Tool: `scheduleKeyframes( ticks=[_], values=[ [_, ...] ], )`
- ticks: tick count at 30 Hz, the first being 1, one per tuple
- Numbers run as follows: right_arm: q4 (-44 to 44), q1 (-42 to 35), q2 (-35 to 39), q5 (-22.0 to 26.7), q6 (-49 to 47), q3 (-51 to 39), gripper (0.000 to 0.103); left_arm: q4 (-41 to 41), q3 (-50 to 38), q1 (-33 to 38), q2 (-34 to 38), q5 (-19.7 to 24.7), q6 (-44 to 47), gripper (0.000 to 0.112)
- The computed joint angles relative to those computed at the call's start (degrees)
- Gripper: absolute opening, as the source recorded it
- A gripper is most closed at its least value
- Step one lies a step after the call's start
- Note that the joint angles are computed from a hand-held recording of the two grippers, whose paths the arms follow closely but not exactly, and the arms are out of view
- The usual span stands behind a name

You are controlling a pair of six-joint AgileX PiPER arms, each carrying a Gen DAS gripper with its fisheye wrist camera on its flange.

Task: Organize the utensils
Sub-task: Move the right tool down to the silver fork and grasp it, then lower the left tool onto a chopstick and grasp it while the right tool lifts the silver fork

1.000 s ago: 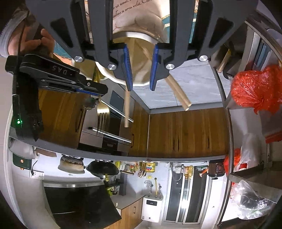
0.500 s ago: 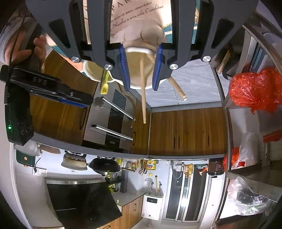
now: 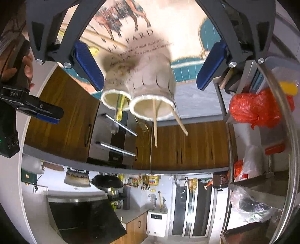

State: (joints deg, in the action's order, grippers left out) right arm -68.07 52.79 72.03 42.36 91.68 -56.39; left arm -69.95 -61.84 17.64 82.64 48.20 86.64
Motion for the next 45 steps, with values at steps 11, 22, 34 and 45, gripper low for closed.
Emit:
scheduleKeyframes(
  ticks=[11, 22, 34, 45],
  values=[
    [9.3, 5.18, -0.92, 9.12, 2.76, 8.76, 0.098, 1.19, 15.4, -3.67, -6.59, -9.76, 1.81, 0.097],
    [18.84, 5.9, 3.85, 10.68, 0.06, 9.51, 0.094, -2.98, 19.97, -6.32, -5.03, -16.88, 7.85, 0.097],
    [25.21, 3.19, 6.95, 7.98, -6.24, 7.58, 0.024, -3.63, 19.42, -4.16, -3.85, -13.46, 8.6, 0.097],
    [22.28, 0.92, 4.7, 2.59, -3.38, 10.86, 0.006, 8.27, 17.65, -10.01, -4.63, -19.47, -8.13, 0.097]
  ],
)
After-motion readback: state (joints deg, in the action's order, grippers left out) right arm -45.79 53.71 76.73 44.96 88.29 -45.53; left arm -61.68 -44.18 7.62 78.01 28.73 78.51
